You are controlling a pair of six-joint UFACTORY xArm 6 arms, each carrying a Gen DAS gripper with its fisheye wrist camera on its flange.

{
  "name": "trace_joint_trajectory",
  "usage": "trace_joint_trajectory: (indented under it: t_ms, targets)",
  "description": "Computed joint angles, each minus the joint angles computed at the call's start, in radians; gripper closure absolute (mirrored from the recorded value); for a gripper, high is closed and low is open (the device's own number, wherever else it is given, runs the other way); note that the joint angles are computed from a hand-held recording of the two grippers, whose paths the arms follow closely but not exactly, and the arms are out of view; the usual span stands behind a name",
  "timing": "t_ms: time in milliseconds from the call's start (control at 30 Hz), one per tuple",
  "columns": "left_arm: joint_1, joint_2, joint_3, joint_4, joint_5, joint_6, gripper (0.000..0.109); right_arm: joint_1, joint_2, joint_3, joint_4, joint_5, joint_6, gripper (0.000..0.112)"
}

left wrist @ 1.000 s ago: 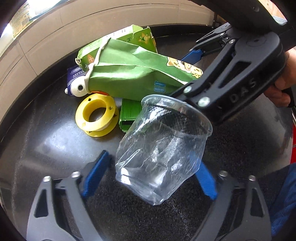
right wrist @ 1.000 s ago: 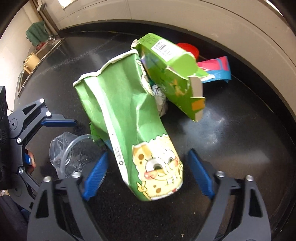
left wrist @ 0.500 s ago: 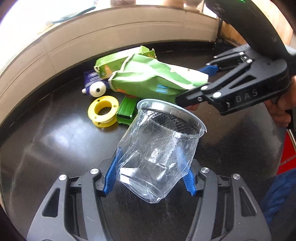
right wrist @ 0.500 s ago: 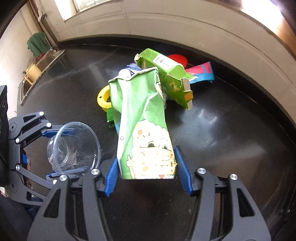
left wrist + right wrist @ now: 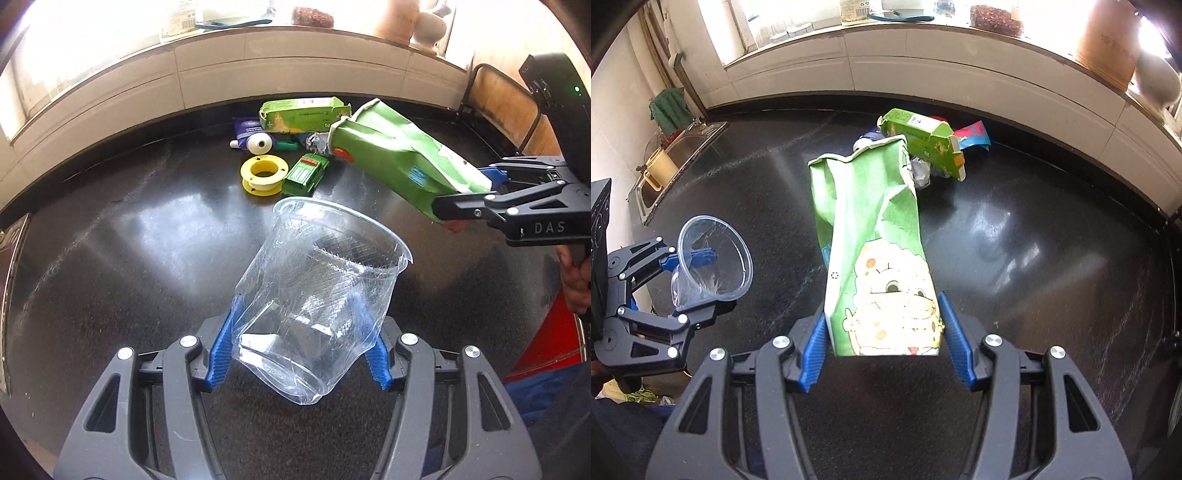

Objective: Collect trash
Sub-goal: 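Carry cup and snack bag over the bin and open both grippers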

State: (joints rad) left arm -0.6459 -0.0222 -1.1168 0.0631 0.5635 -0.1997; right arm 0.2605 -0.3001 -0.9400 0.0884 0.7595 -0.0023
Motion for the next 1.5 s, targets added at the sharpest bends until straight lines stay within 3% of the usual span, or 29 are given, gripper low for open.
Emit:
trace_joint_trajectory:
  t_ms: [200,433,600,800,933,1067,1333,1500]
  targets:
    - [0.019,-0.081,0.071,0.049,-0.013,-0.063,0.05,0.044,0.005,-0.024,-0.009,0.002,0.006,0.057]
    - [0.109,-0.29,0.252,0.223,0.025,-0.311,0.05,0.186,0.144,-0.159,0.047,-0.006,-0.076,0.057]
    - [0.188,-0.532,0.437,0.309,0.153,-0.471,0.05,0.32,0.302,-0.317,0.161,0.021,-0.171,0.057]
    - [0.303,-0.929,0.659,0.324,0.429,-0.56,0.05,0.489,0.5,-0.547,0.282,0.121,-0.261,0.057]
    - [0.414,-1.165,0.767,0.278,0.579,-0.556,0.05,0.585,0.647,-0.73,0.324,0.207,-0.292,0.057]
    - [0.536,-1.322,0.86,0.237,0.655,-0.505,0.05,0.661,0.783,-0.907,0.321,0.28,-0.293,0.057]
    - [0.806,-1.405,0.992,0.108,0.574,-0.276,0.05,0.733,1.041,-1.249,0.271,0.43,-0.218,0.057]
    - [0.888,-1.451,1.041,0.05,0.56,-0.187,0.05,0.761,1.17,-1.422,0.22,0.497,-0.173,0.057]
